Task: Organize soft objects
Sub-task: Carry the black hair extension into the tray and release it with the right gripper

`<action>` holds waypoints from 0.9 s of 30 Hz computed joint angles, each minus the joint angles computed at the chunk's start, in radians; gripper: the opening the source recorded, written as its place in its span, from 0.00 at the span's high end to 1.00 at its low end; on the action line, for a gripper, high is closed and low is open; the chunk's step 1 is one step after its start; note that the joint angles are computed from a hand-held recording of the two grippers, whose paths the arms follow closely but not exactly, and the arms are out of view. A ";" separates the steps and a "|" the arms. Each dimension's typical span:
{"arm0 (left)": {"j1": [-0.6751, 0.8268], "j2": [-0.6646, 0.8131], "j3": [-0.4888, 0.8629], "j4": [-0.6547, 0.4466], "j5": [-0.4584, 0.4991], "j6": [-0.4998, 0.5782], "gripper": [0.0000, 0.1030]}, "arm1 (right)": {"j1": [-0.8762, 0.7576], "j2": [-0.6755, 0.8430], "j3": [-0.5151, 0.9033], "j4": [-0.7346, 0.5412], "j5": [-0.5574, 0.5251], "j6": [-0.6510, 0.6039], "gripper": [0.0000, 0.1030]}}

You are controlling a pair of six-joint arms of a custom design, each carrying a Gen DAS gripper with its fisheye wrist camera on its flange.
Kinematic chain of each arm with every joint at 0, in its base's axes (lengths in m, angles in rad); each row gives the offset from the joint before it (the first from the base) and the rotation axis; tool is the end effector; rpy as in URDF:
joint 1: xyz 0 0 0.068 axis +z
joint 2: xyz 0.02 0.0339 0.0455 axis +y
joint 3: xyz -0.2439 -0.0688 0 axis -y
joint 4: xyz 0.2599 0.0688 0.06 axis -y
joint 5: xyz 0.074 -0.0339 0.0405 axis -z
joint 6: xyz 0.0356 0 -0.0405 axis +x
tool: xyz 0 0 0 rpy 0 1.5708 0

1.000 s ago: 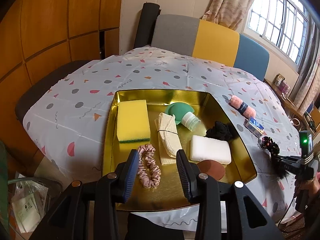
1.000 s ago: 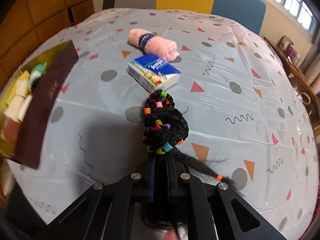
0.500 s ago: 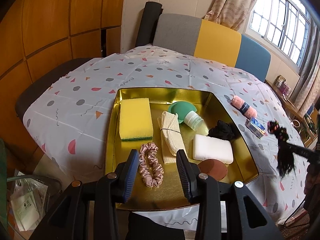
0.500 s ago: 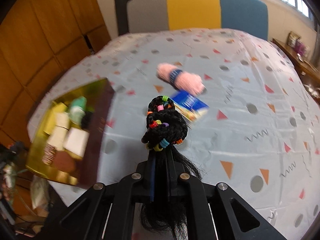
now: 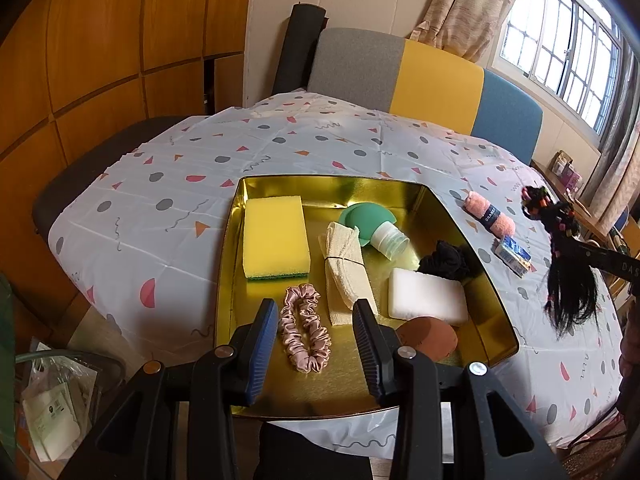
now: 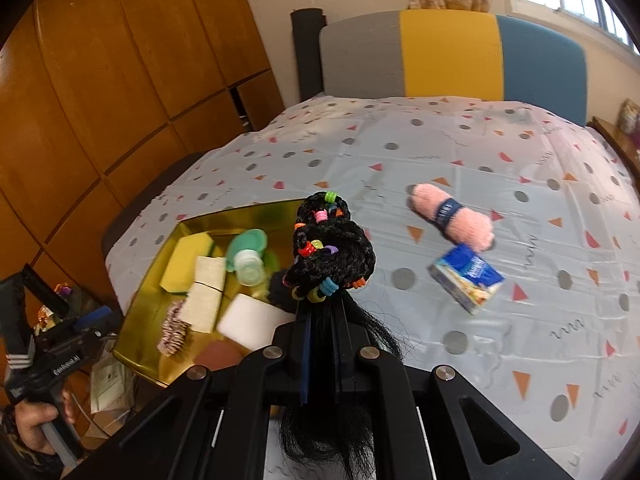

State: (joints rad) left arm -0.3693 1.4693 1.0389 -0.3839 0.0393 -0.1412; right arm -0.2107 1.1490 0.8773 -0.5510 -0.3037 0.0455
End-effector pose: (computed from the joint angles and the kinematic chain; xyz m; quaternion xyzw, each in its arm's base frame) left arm 0.3089 -0.1210 0.2225 0.1129 0.9223 -0.1109 0.3526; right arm 0.2565 -0.0440 0.2449 0.0627 0.9197 0.1105 0.3716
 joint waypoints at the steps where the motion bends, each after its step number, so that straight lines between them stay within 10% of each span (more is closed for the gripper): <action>1: 0.000 -0.001 0.000 -0.001 0.000 -0.001 0.62 | 0.015 0.004 0.009 0.000 -0.001 0.008 0.92; 27: 0.147 0.003 -0.030 0.009 0.021 -0.015 0.62 | 0.380 0.559 0.372 0.129 -0.063 0.321 0.92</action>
State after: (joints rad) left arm -0.2222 1.4722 1.0089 -0.3748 0.0598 -0.1560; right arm 0.1689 1.7082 1.2496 -0.4218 -0.3663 0.3667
